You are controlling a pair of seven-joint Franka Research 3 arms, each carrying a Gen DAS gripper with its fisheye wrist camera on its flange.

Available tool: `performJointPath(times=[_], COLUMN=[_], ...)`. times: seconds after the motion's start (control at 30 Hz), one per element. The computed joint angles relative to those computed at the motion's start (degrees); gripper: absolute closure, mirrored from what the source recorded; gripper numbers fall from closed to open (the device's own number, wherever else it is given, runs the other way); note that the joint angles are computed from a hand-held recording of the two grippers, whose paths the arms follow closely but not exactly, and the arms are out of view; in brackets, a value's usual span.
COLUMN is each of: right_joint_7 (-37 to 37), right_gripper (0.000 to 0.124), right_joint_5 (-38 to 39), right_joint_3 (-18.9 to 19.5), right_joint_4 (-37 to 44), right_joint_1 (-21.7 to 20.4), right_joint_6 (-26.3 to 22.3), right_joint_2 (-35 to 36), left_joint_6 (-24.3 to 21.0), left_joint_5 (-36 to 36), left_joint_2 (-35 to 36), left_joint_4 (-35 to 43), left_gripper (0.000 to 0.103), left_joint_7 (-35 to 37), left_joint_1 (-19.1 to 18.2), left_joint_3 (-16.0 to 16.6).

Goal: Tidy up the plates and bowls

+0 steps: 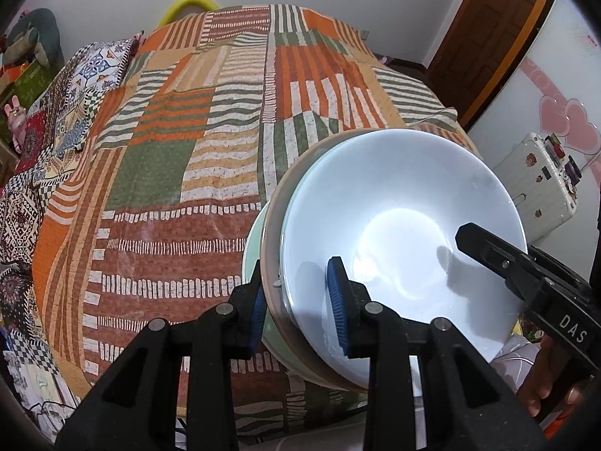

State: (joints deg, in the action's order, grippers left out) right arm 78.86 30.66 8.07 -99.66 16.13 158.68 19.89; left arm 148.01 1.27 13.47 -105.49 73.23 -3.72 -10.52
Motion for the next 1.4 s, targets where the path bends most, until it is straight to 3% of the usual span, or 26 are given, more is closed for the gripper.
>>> performJointPath(times=[0.3,0.77,1.0,1.2,1.4], right_joint_7=[0.8,0.0,-0.8,-1.6,-4.1], right_gripper=[0.09,0.087,0.085,0.075,0.072], right_joint_5=[-0.6,-0.8,-0.6,-0.6,1.4], right_joint_3=[-0.3,0.1,0.2,0.1,0.7], right_joint_4=[1.7,3.2,3.6,1.2,-1.6], right_joint_1=[0.0,-0.3,-0.3,-0.3,-0.6], right_joint_6=[-2.2,-2.8,-3.1,-1.4,1.9], right_joint_2=[1.6,2.7,3.1,1.1,-1.9], left_joint_6=[-1.8,-0.8,0.9,2.6,8.1], left_joint_5=[0.0,-2.2,-2.8,-4.3,-3.0], left_joint_2=[1.9,2.3,1.0,-1.6,-6.1], left_joint_4=[1.9,1.4,-0.7,-3.5,-7.5], left_gripper=[0.072,0.072,0.07,0.064,0.064], left_joint_7=[-0.1,2.5,2.8,2.9,2.4], left_joint_1=[0.3,1.2,1.1,1.7,1.1], left_joint_3=[0.0,-0.8,-0.5,-0.3,0.3])
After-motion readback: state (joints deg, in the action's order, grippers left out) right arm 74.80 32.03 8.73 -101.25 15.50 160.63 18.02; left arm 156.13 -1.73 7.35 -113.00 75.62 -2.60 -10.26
